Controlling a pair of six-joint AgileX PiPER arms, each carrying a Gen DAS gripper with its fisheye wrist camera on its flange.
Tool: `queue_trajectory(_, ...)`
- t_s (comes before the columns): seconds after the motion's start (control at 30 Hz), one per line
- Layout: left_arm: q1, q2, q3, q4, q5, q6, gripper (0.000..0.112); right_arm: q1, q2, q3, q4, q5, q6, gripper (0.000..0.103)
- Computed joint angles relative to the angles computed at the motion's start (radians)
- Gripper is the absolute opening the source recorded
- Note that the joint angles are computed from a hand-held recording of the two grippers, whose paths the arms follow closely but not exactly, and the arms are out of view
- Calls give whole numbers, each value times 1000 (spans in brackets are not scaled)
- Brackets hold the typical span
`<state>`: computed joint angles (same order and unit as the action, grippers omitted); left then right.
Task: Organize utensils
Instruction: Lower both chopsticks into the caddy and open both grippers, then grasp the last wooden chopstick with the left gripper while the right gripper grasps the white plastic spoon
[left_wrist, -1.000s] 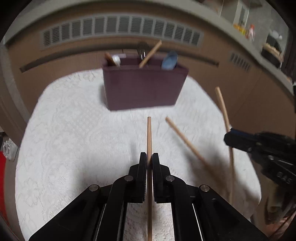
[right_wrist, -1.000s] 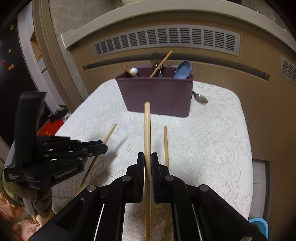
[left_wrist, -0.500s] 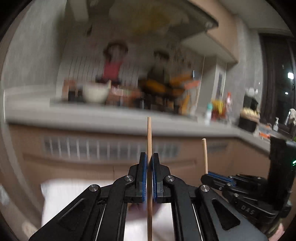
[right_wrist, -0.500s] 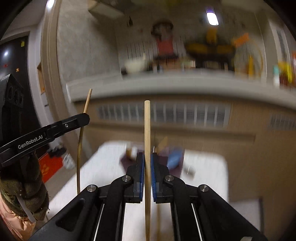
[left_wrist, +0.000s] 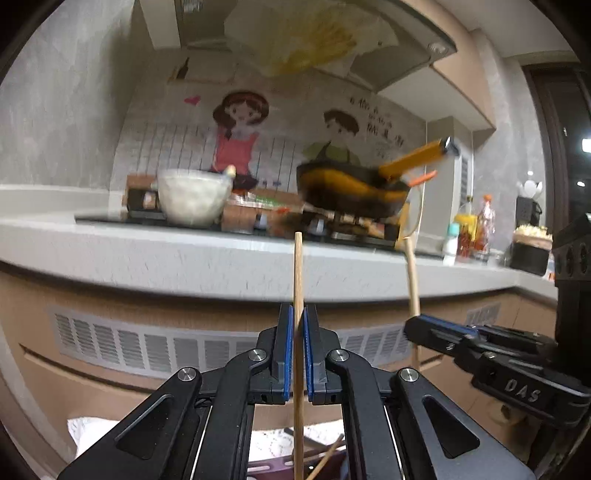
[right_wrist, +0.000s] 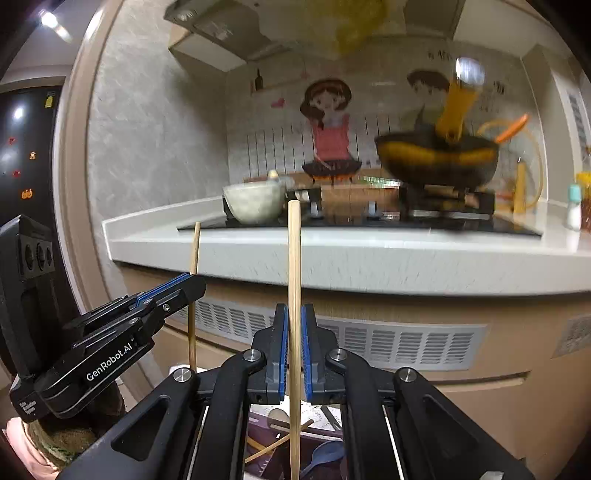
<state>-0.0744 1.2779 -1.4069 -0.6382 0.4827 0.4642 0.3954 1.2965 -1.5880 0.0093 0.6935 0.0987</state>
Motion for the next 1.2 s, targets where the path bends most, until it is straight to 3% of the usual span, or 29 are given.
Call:
queue_trajectory(0.17, 7, 48, 70, -75, -34, 74, 5, -67, 85, 55, 118, -56, -80, 7)
queue_trajectory(0.27, 17, 48, 164, -188, -60, 194, 5, -69, 100, 129, 92, -93, -77, 7)
queue_trajectory(0.4, 22, 56, 225, -159, -3, 169, 8, -76, 99, 218, 123, -77, -125, 7)
queue_trajectory(0.5, 29, 59, 233, -109, 97, 125, 9, -82, 82, 254, 150, -24, -182, 8)
queue_trajectory(0.57, 22, 28, 264, -72, 98, 100, 11, -66, 55, 287, 92, -11, -145, 17)
queue_trajectory(0.67, 16, -36, 295, 16, 129, 11, 28, -43, -6, 334, 4, 9, -87, 23)
queue_trajectory(0.73, 17, -81, 312, 74, 152, -49, 43, -50, -55, 368, -3, 32, -92, 25)
queue_trajectory(0.8, 7, -121, 325, 158, 169, -121, 50, -66, -101, 392, 26, 70, -125, 29)
queue_trajectory(0.93, -29, -200, 362, 324, 220, -286, 53, -75, -194, 461, 42, 165, -146, 35)
queue_trajectory(1.2, -83, -276, 444, 324, 383, -388, 56, 64, -392, 643, -80, 348, 16, 35)
